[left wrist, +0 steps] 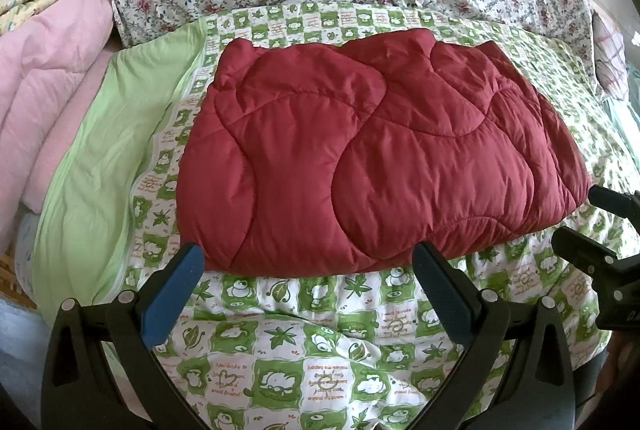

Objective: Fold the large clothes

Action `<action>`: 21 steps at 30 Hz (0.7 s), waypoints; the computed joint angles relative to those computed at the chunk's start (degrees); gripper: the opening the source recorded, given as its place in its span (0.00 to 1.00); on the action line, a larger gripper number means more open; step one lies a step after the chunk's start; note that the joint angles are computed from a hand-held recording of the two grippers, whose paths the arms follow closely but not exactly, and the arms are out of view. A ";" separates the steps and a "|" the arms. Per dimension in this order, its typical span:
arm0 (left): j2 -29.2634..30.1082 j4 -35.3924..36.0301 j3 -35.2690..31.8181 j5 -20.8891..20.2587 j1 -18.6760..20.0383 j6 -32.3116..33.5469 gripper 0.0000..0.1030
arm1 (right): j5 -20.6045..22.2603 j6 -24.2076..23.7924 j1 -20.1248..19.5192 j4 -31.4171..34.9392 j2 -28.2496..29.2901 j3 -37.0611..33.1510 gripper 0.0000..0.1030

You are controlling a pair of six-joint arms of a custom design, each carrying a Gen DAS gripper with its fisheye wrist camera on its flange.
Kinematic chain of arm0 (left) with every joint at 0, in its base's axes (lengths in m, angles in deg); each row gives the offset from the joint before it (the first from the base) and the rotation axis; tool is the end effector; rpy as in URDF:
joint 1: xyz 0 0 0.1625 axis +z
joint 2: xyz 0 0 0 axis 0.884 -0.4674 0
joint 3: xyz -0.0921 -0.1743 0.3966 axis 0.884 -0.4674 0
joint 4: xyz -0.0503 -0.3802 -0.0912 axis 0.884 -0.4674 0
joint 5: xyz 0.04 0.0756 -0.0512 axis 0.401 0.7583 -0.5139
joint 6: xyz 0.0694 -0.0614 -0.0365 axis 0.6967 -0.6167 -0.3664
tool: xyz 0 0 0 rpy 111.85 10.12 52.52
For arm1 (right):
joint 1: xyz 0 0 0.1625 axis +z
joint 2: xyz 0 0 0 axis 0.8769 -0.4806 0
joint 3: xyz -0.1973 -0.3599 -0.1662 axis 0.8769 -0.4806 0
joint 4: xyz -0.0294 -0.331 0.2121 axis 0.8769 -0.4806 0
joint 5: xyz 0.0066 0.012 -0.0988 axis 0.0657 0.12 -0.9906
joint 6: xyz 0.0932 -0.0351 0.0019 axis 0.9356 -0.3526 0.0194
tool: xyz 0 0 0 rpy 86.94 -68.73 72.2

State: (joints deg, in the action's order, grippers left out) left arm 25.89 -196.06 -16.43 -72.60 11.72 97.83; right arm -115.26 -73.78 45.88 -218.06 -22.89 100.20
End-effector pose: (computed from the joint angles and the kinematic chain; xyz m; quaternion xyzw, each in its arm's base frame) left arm -0.0334 -0.8377 0.2868 0.2414 0.8563 -0.2543 0.3792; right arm 0.3245 -0.7855 -0.0744 0.1289 -0.8884 0.3600 0.2541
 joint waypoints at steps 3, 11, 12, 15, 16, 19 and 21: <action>0.06 -0.12 -0.04 0.04 0.01 0.03 1.00 | 0.20 -0.03 -0.08 -0.03 -0.13 0.21 0.99; 0.04 0.15 -0.19 -0.13 0.09 -0.19 1.00 | 0.13 0.02 -0.02 0.04 -0.03 0.01 0.99; 0.06 0.12 -0.23 -0.09 0.08 -0.12 1.00 | 0.09 0.02 -0.03 0.02 -0.01 0.01 0.99; 0.05 -0.04 -0.18 -0.13 0.05 -0.09 1.00 | 0.18 0.05 -0.06 0.03 -0.07 0.09 0.99; 0.06 0.01 -0.23 -0.16 0.06 -0.07 1.00 | 0.15 0.06 -0.05 0.00 -0.04 0.07 0.99; 0.10 -0.02 -0.28 -0.09 0.01 -0.12 1.00 | 0.12 0.00 -0.04 -0.01 0.01 -0.06 0.99; 0.09 -0.03 -0.26 -0.10 0.03 -0.09 1.00 | 0.14 -0.06 -0.03 -0.03 0.05 -0.09 0.99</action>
State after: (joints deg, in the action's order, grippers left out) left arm 25.98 -196.10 -16.69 -72.69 11.75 97.74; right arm -115.11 -73.84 45.85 -218.09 -22.85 100.11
